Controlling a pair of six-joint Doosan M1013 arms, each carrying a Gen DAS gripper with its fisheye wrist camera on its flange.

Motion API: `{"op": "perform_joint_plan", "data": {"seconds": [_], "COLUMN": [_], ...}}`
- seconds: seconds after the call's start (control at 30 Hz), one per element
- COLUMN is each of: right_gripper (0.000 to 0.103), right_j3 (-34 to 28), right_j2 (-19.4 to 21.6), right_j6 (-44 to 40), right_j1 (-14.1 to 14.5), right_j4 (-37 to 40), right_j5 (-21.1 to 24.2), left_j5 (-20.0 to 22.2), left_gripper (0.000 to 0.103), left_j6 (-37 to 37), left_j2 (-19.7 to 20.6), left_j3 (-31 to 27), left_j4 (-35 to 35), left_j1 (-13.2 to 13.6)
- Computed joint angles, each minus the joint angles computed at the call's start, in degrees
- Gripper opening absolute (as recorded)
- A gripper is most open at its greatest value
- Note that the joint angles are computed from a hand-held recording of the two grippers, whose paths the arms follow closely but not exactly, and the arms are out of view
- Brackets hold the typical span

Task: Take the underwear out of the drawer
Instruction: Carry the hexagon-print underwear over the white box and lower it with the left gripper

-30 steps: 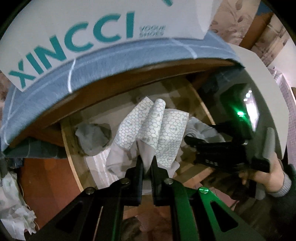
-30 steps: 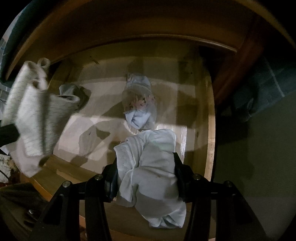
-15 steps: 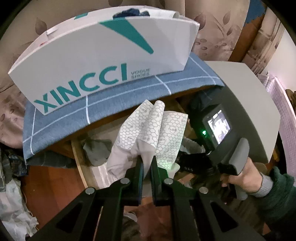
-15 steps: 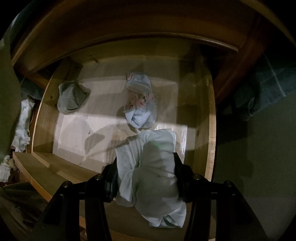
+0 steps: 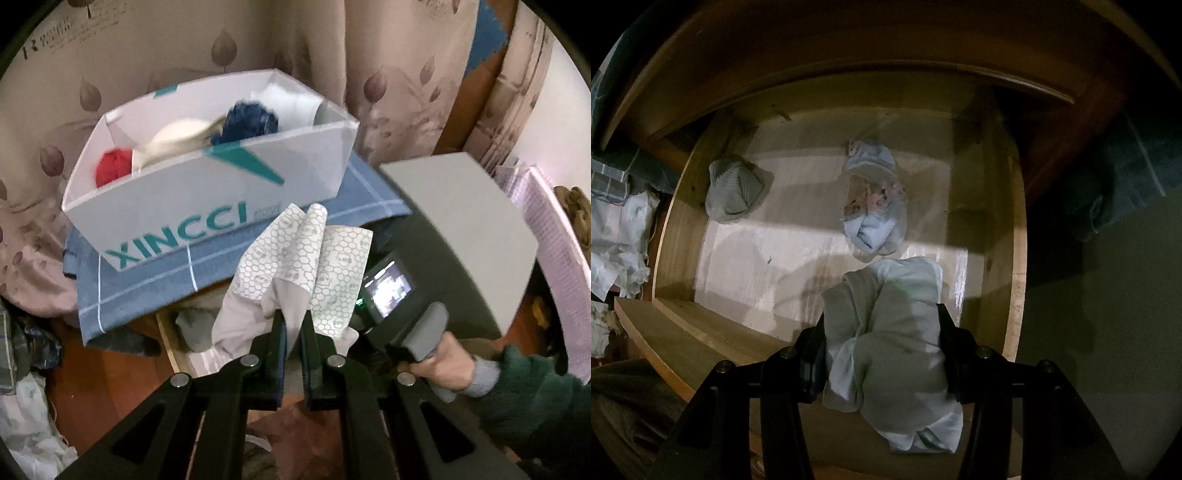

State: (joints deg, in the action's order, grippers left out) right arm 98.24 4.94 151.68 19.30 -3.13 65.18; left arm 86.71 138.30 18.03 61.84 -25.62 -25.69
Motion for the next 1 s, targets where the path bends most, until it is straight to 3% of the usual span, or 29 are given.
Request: {"op": "perform_joint_plan", "data": {"seconds": [0.57,1.0], "right_gripper": [0.047,0.047], "right_j3": [-0.44,-0.34], "right_j2": [0.30,0.20], "right_j6": [-1.72,-2.14], "right_j1": [0.26,-0.14], "right_j4": [-0.36,0.97], "right_j5": [0.64,0.26], "left_j5": [-1.39,-6.12], "left_gripper": [0.006,0.006], "left_j6": [-7.09,-15.62], "left_j2": [3.82,9.69], "left_j3": [-14.91,-24.58], "left_j4": [-3.58,1.56], "left_j1": [1.67,-0.80]}}
